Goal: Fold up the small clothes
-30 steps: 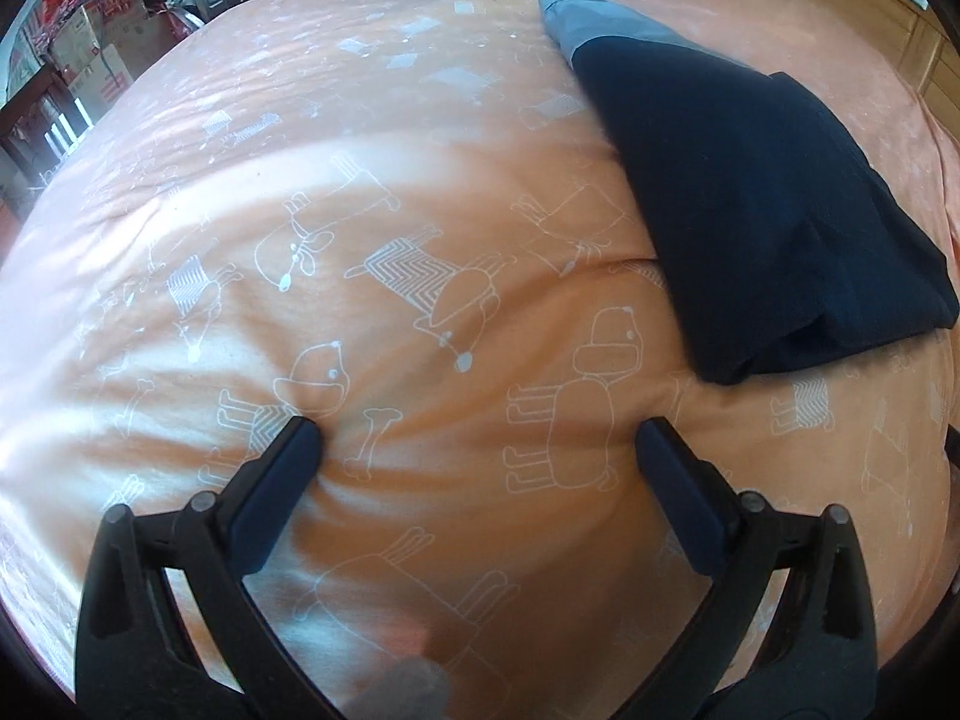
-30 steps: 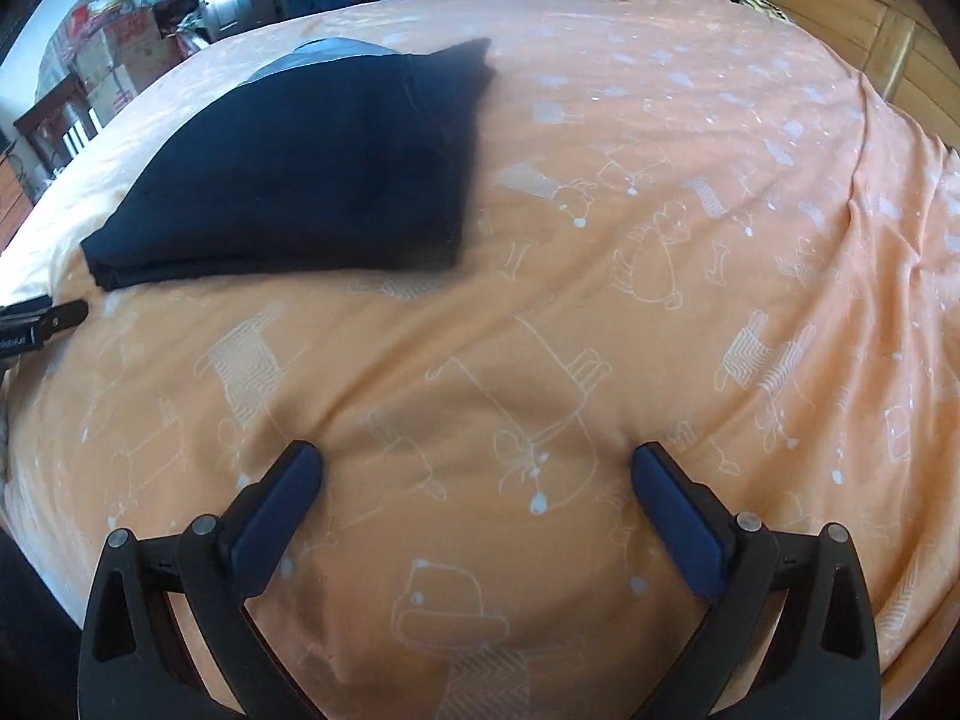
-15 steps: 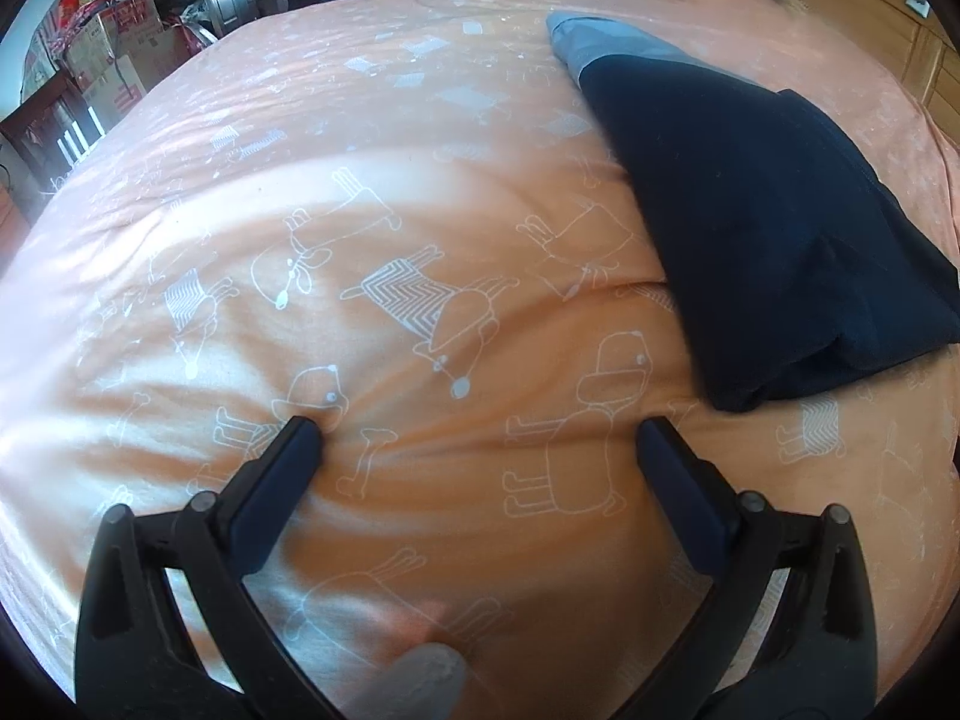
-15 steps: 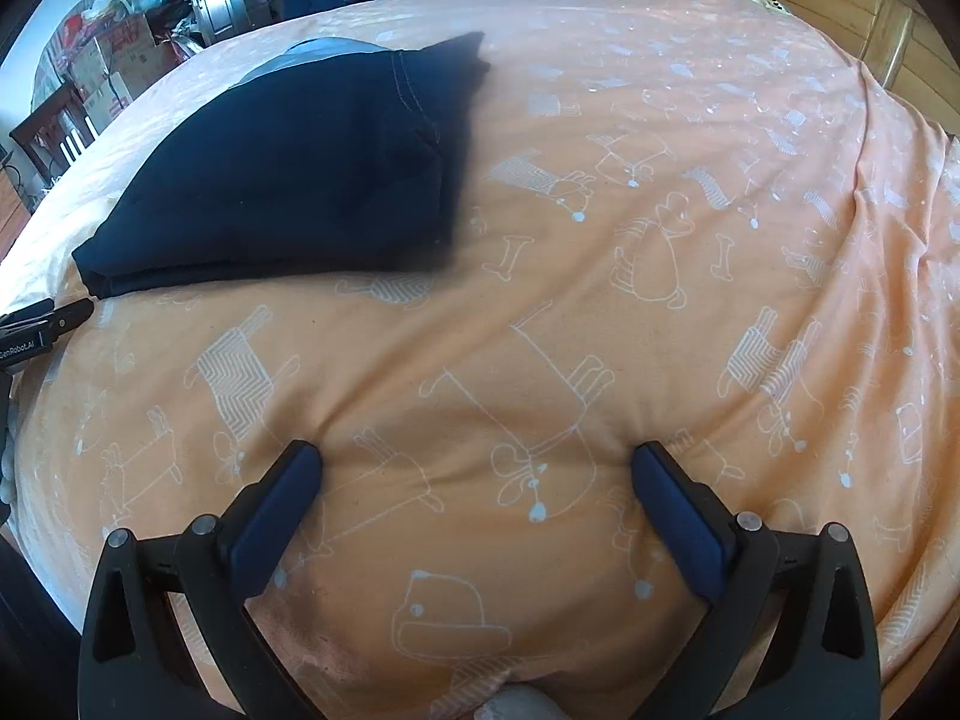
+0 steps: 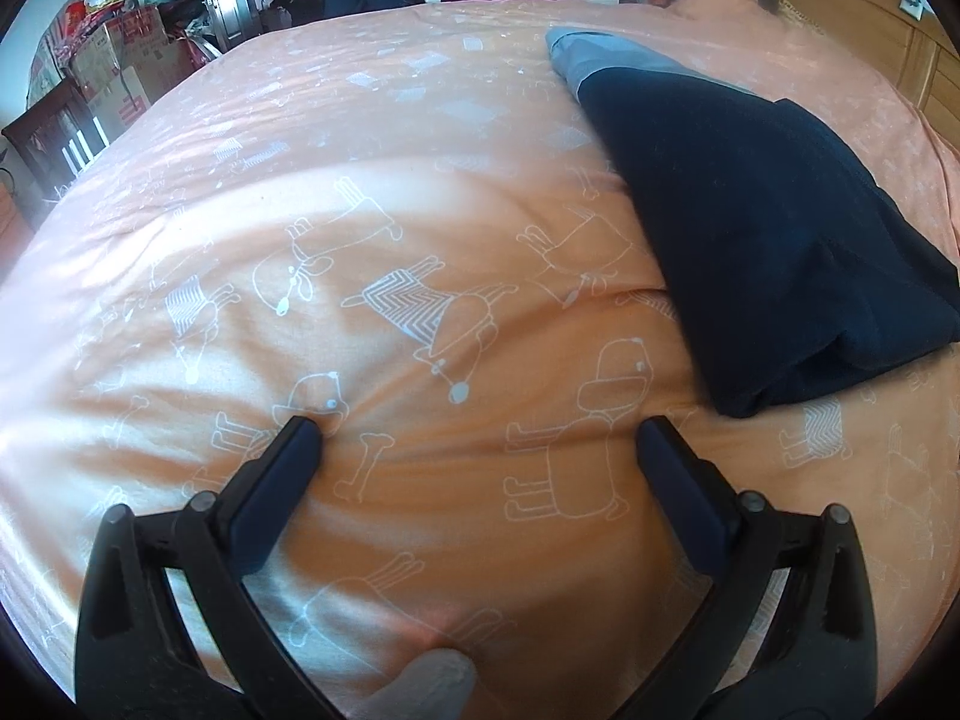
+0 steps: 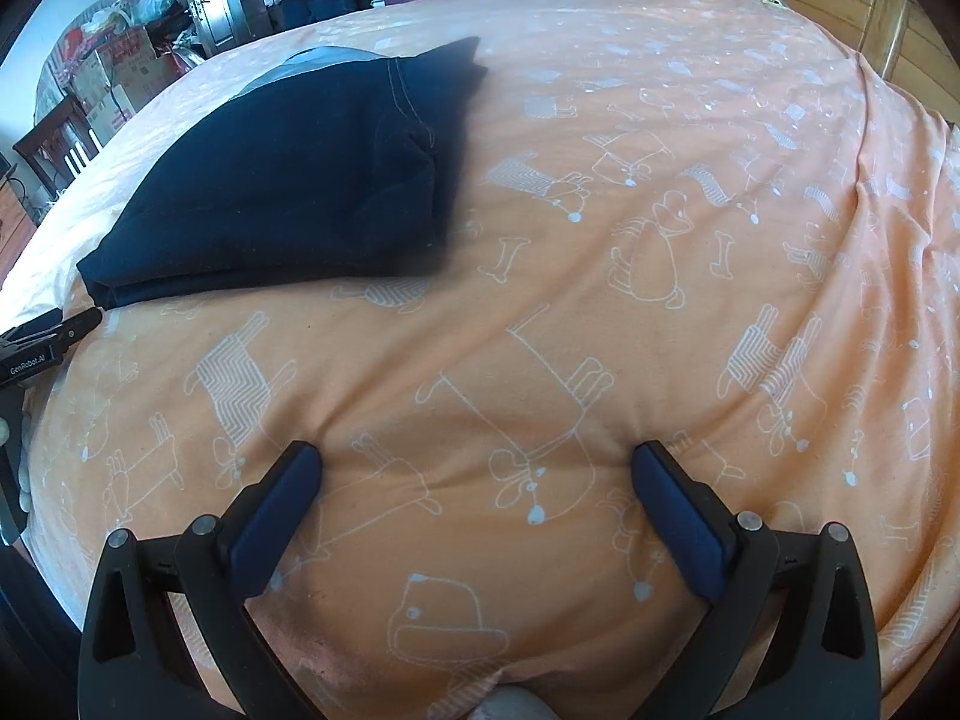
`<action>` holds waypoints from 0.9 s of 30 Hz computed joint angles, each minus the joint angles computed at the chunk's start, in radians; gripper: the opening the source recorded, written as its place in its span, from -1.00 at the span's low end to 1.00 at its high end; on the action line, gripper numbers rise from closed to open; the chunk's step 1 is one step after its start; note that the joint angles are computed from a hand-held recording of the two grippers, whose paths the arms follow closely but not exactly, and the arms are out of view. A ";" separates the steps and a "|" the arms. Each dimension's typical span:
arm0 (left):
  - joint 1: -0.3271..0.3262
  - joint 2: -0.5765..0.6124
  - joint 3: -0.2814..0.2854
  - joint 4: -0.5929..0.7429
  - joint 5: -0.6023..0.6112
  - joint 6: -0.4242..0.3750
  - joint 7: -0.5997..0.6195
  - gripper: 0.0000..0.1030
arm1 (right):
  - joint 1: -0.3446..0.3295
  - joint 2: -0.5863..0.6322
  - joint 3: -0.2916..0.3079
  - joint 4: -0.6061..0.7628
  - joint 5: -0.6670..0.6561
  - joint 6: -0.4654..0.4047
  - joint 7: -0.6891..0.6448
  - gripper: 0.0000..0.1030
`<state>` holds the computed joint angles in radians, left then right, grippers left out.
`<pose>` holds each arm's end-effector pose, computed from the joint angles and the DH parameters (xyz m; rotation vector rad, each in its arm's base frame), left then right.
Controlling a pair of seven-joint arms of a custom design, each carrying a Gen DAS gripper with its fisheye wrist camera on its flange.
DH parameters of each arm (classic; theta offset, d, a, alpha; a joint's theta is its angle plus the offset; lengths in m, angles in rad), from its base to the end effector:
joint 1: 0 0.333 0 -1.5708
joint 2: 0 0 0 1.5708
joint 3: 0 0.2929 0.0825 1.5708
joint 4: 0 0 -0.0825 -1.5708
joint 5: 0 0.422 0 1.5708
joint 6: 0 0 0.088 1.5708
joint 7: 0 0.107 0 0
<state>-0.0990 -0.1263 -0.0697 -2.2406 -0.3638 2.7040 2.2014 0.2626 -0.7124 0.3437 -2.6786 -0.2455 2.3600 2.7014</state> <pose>0.5740 -0.0860 0.4444 -1.3493 2.3208 -0.7056 0.3505 0.2291 0.4431 -1.4838 2.2818 -0.5666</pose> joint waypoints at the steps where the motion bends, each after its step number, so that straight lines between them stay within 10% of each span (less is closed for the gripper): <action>1: 0.001 -0.001 0.001 0.000 0.000 0.000 0.001 1.00 | 0.000 0.000 0.002 0.001 -0.001 -0.002 0.003 1.00; 27: 0.002 0.001 0.000 0.002 0.001 -0.002 0.001 1.00 | -0.002 -0.011 0.009 -0.013 -0.007 0.020 0.036 1.00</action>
